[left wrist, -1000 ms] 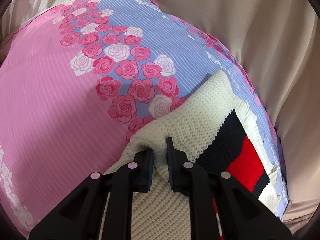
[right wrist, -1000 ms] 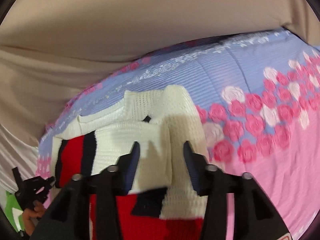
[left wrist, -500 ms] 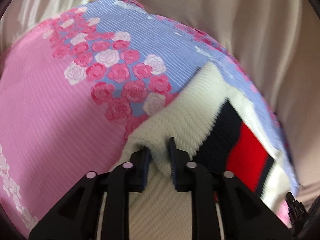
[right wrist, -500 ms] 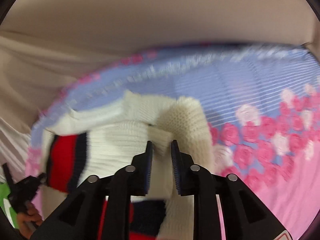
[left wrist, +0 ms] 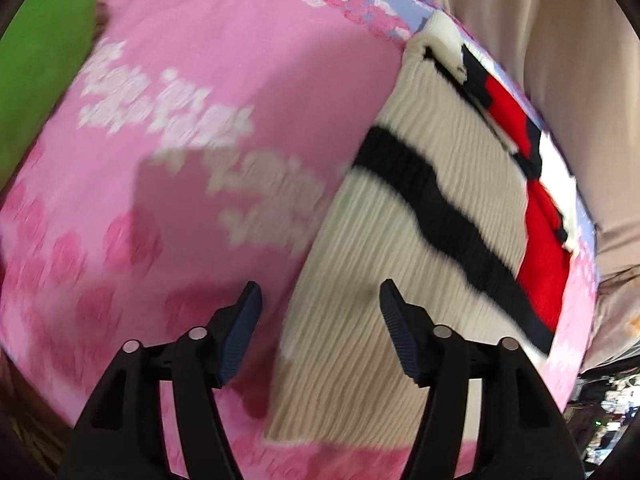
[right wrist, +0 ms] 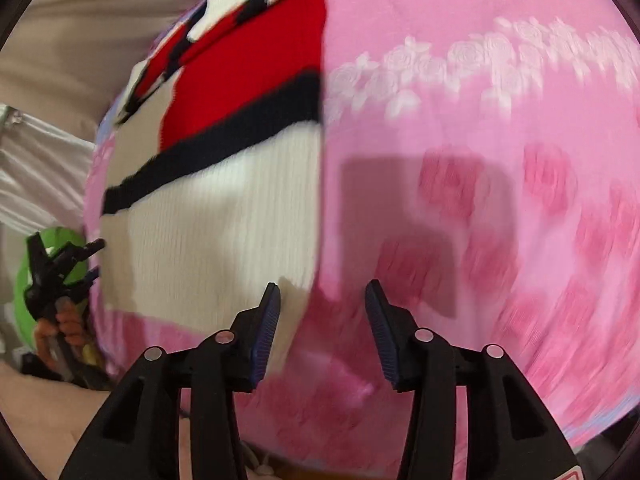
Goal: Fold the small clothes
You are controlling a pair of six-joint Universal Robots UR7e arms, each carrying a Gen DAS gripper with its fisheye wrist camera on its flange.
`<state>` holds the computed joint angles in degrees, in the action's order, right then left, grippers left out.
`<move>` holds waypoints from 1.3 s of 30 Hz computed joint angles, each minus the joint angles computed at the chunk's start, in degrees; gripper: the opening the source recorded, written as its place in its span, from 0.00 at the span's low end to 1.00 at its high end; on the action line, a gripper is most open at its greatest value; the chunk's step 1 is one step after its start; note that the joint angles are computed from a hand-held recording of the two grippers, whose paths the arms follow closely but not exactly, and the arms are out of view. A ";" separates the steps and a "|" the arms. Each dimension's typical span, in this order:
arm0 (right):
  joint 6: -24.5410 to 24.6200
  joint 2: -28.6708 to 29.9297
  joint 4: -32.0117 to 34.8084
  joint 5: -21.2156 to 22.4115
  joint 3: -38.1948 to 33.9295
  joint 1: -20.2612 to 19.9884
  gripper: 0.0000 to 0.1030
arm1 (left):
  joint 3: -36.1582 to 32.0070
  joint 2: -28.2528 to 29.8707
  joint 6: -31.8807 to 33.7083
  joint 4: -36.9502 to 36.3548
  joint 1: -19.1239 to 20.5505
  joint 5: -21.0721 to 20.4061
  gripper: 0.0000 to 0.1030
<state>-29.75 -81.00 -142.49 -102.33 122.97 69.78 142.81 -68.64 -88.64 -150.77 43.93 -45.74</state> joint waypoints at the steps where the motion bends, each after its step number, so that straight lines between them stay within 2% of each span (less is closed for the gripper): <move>1: 0.01 -0.22 1.48 2.05 0.45 -0.53 0.55 | 0.39 0.44 -0.68 -0.53 -0.79 0.18 0.60; 2: -0.37 0.37 2.40 3.19 0.43 -0.42 0.56 | 0.73 1.00 -1.13 -1.66 -1.32 0.15 0.61; 3: -1.16 0.85 2.06 3.76 0.59 -0.06 0.62 | 0.61 1.68 -1.54 -2.27 -1.48 0.13 0.61; 5: -3.82 2.46 -1.65 5.02 1.51 1.01 0.70 | -0.25 2.38 -2.53 -0.38 -1.66 0.57 0.60; 7: -3.90 3.57 -4.97 5.21 2.19 2.08 0.67 | -0.47 3.28 -0.91 -2.16 -1.62 0.89 0.36; 8: -3.38 4.86 -5.43 5.68 1.42 2.62 0.39 | -0.49 3.47 0.15 -3.54 -1.32 0.53 0.18; 9: -2.45 5.10 -4.11 5.72 0.81 3.08 0.09 | -0.54 3.49 0.01 -4.50 -1.27 0.22 0.09; 10: -0.64 5.80 -2.94 6.08 -0.47 3.49 0.08 | -0.42 3.11 -0.31 -4.84 -1.39 0.12 0.09; 12: -0.82 3.51 -3.67 8.00 -0.29 3.98 0.07 | 0.28 1.48 -1.59 -4.99 -2.89 0.43 0.07; 15: -1.82 -2.00 -1.49 8.21 -0.93 4.83 0.06 | 0.96 -3.01 -4.70 2.44 -8.25 0.24 0.07; 17: -3.93 -5.75 1.29 6.15 -1.46 4.48 0.06 | 1.79 -4.36 -5.45 4.47 -10.68 -2.14 0.07; 19: -5.57 -8.75 5.04 2.62 -1.92 2.99 0.06 | 3.21 -4.29 -6.00 3.83 -12.94 -6.20 0.07; 24: -7.80 -12.93 11.13 -4.99 0.31 -1.41 0.06 | 5.87 0.30 -9.09 -0.75 -17.04 -17.53 0.06; 27: -9.39 -15.09 15.86 -8.54 2.13 -3.74 0.06 | 6.86 -1.81 -11.32 1.55 -20.07 -19.92 0.06; 30: -9.90 -16.80 21.36 -9.72 1.63 -3.17 0.06 | 5.19 -4.29 -9.96 6.58 -21.55 -21.40 0.06; 32: -9.22 -17.11 23.49 -7.02 -0.84 -1.45 0.06 | 4.09 -7.29 -9.63 9.29 -21.75 -19.31 0.06; 34: -8.39 -15.75 21.89 -2.51 -3.87 0.63 0.06 | 2.58 -10.07 -7.95 10.40 -19.87 -13.66 0.06; 36: -8.08 -12.07 17.14 3.86 -8.15 2.55 0.06 | 0.07 -9.21 -1.82 7.04 -15.37 -7.33 0.06; 38: -5.18 -5.15 10.85 11.56 -13.52 3.44 0.06 | -3.84 -5.37 7.83 0.56 -8.98 -0.28 0.07; 39: -4.15 -2.64 9.19 13.67 -15.18 3.40 0.06 | -5.42 -3.52 10.57 -1.98 -6.79 1.55 0.08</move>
<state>-33.90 -83.63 -133.30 -88.65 107.79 73.18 137.39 -72.16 -78.06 -152.75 37.14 -44.19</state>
